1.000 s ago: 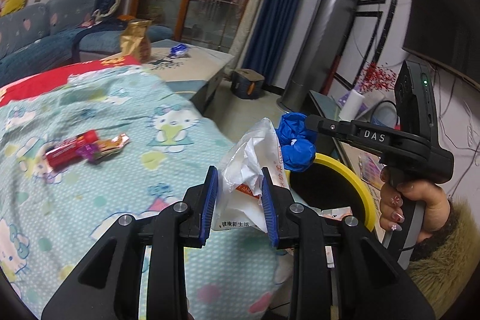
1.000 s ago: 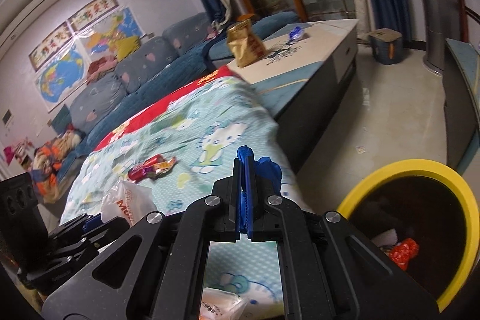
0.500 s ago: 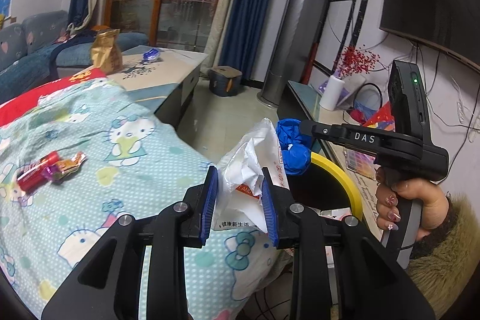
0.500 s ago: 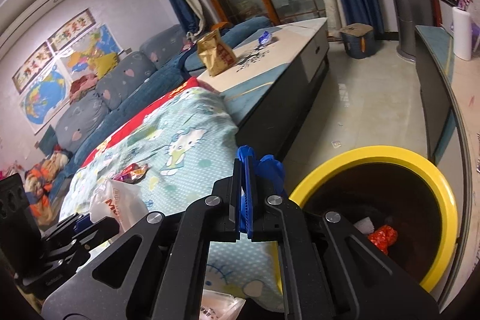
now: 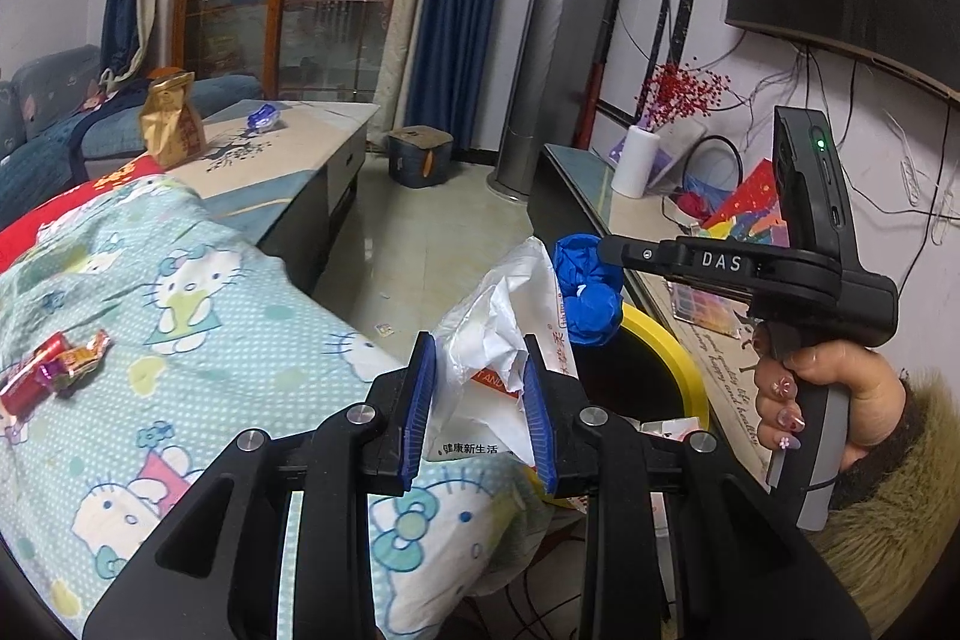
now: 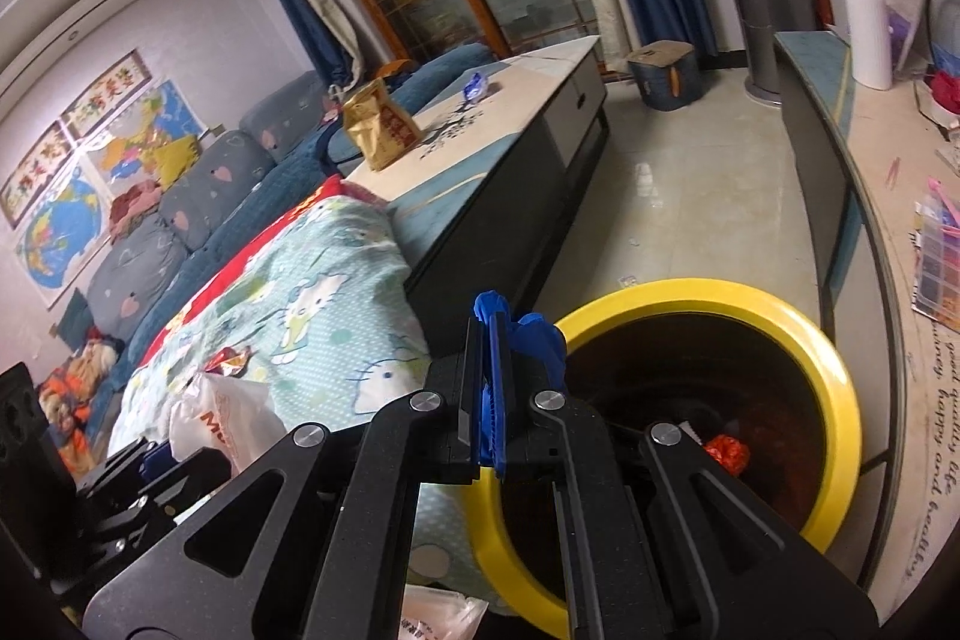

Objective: Collect trash
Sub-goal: 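Carry the white bag and blue item over the yellow-rimmed bin with both grippers, then open both grippers to drop the bag and blue item into the bin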

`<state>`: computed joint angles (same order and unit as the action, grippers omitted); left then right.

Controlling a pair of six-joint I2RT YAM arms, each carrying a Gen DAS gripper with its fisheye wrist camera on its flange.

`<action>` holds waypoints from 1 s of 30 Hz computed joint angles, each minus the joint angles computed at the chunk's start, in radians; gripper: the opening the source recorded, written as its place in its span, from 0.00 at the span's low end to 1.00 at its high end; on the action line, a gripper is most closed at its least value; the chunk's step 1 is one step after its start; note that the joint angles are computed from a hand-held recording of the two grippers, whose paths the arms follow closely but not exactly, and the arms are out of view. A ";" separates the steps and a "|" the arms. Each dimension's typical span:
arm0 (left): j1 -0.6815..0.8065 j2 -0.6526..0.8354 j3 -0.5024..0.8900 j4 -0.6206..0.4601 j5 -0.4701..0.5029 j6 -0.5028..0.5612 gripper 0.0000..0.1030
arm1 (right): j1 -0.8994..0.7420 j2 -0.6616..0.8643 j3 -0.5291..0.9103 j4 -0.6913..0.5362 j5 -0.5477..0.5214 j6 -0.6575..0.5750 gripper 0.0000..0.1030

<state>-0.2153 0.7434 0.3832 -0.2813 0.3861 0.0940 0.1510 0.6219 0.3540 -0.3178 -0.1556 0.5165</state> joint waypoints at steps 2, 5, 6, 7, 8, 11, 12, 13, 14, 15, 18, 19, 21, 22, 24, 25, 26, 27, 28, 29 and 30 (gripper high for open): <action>-0.050 0.009 -0.010 0.026 -0.034 -0.020 0.27 | -0.033 -0.008 -0.004 -0.011 -0.014 -0.008 0.01; -0.103 0.035 -0.017 0.060 -0.071 -0.040 0.27 | -0.089 -0.033 -0.011 -0.040 -0.044 -0.022 0.01; -0.127 0.045 -0.022 0.077 -0.088 -0.050 0.27 | -0.110 -0.038 -0.015 -0.048 -0.054 -0.028 0.01; -0.147 0.054 -0.026 0.090 -0.102 -0.056 0.27 | -0.127 -0.040 -0.016 -0.052 -0.062 -0.035 0.01; -0.158 0.066 -0.029 0.104 -0.110 -0.059 0.27 | -0.143 -0.039 -0.016 -0.057 -0.069 -0.041 0.01; -0.218 0.106 -0.036 0.150 -0.158 -0.072 0.27 | -0.200 -0.034 -0.024 -0.062 -0.101 -0.061 0.01; -0.234 0.111 -0.040 0.157 -0.170 -0.073 0.27 | -0.208 -0.037 -0.026 -0.066 -0.104 -0.062 0.01; -0.252 0.122 -0.040 0.167 -0.186 -0.077 0.27 | -0.229 -0.034 -0.031 -0.065 -0.116 -0.070 0.01; -0.269 0.140 -0.040 0.182 -0.196 -0.082 0.27 | -0.241 -0.031 -0.032 -0.066 -0.124 -0.075 0.01; -0.282 0.152 -0.039 0.191 -0.203 -0.086 0.27 | -0.254 -0.031 -0.033 -0.070 -0.132 -0.081 0.01; -0.320 0.196 -0.032 0.223 -0.230 -0.094 0.27 | -0.313 -0.027 -0.044 -0.073 -0.174 -0.104 0.01; -0.335 0.214 -0.028 0.235 -0.243 -0.099 0.28 | -0.324 -0.028 -0.047 -0.075 -0.180 -0.108 0.01; -0.350 0.247 -0.023 0.258 -0.250 -0.103 0.28 | -0.366 -0.020 -0.049 -0.076 -0.212 -0.127 0.01; -0.361 0.260 -0.019 0.266 -0.260 -0.108 0.28 | -0.379 -0.018 -0.051 -0.076 -0.220 -0.132 0.01; -0.368 0.287 -0.018 0.289 -0.262 -0.111 0.28 | -0.397 -0.013 -0.055 -0.074 -0.233 -0.137 0.01; -0.370 0.302 -0.016 0.300 -0.261 -0.114 0.28 | -0.409 -0.009 -0.057 -0.073 -0.243 -0.142 0.01; -0.371 0.314 -0.016 0.313 -0.258 -0.118 0.28 | -0.415 -0.004 -0.057 -0.070 -0.248 -0.145 0.01; -0.375 0.327 -0.015 0.326 -0.258 -0.125 0.28 | -0.420 -0.003 -0.057 -0.072 -0.252 -0.147 0.01; -0.378 0.339 -0.012 0.333 -0.256 -0.133 0.29 | -0.429 0.000 -0.058 -0.071 -0.259 -0.150 0.01; -0.380 0.352 -0.009 0.343 -0.254 -0.141 0.30 | -0.441 0.006 -0.058 -0.070 -0.269 -0.157 0.01; -0.378 0.363 -0.006 0.350 -0.248 -0.146 0.30 | -0.451 0.011 -0.058 -0.069 -0.279 -0.163 0.02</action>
